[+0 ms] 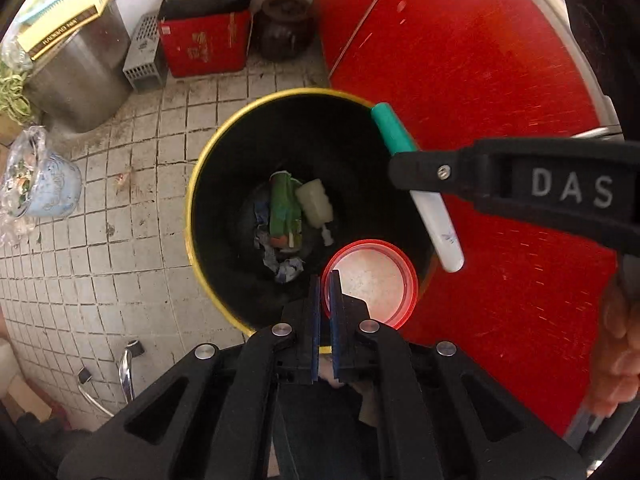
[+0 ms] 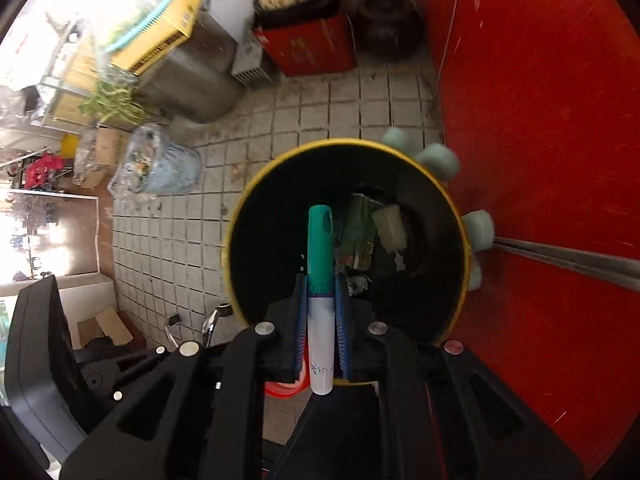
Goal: Collect trash
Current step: 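Carry cap and marker to the bin and open both tools, then return both tools to the countertop, approaching blister pack and wrapper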
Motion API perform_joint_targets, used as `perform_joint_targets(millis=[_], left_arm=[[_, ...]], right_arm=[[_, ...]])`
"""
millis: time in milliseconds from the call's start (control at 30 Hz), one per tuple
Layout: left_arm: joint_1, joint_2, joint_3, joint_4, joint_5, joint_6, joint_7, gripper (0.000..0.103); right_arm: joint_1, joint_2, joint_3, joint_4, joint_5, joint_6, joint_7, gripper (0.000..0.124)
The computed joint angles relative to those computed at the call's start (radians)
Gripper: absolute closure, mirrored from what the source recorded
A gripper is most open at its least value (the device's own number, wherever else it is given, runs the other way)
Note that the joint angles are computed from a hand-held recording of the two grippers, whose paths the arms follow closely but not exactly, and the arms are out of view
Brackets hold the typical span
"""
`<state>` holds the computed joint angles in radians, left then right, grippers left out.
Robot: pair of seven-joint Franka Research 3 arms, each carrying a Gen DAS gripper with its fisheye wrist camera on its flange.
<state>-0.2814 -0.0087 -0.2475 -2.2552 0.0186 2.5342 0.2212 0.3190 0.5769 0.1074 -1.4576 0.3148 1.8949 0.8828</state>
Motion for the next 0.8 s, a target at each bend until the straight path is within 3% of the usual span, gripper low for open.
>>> perform_joint_targets(millis=[167, 300, 333, 367, 400, 433, 467, 567, 633, 733, 800], left_arm=[[0.008, 0.034, 0.004, -0.043, -0.026, 0.082, 0.010, 0.100], [0.011, 0.033, 0.004, -0.064, -0.031, 0.121, 0.001, 0.099], [0.010, 0.025, 0.004, -0.062, -0.018, 0.109, -0.013, 0.097], [0.007, 0.005, 0.003, -0.059, 0.017, 0.077, -0.044, 0.080], [0.004, -0.024, -0.001, -0.061, 0.068, 0.044, -0.093, 0.034], [0.002, -0.047, -0.009, -0.057, 0.138, 0.001, -0.161, 0.011], [0.008, -0.081, -0.032, -0.051, 0.224, -0.062, -0.248, 0.007], [-0.017, -0.159, -0.032, -0.044, 0.219, -0.148, -0.267, 0.007], [-0.023, -0.192, -0.048, 0.006, 0.238, -0.250, -0.293, 0.007], [-0.038, -0.157, -0.057, 0.156, 0.249, -0.402, -0.227, 0.007], [-0.048, -0.090, -0.056, 0.266, 0.250, -0.473, -0.146, 0.006]], right_arm=[[0.021, 0.089, -0.012, 0.059, -0.044, 0.020, 0.017, 0.110], [0.019, 0.149, -0.004, 0.135, -0.037, -0.032, 0.045, 0.110], [0.020, 0.149, -0.003, 0.140, -0.031, -0.029, 0.056, 0.101], [0.026, 0.139, -0.007, 0.134, -0.037, -0.019, 0.068, 0.085], [0.024, 0.117, -0.002, 0.115, -0.026, 0.004, 0.067, 0.041], [0.015, 0.098, 0.006, 0.103, -0.010, 0.004, 0.060, 0.028], [0.006, 0.077, 0.016, 0.095, 0.012, 0.002, 0.053, 0.028], [-0.033, 0.005, 0.043, 0.092, 0.096, -0.060, 0.014, 0.028], [-0.070, -0.063, 0.052, 0.077, 0.170, -0.080, -0.031, 0.028], [-0.140, -0.147, 0.036, 0.098, 0.277, -0.119, -0.102, 0.028], [-0.197, -0.209, -0.002, 0.085, 0.326, -0.081, -0.156, 0.028]])
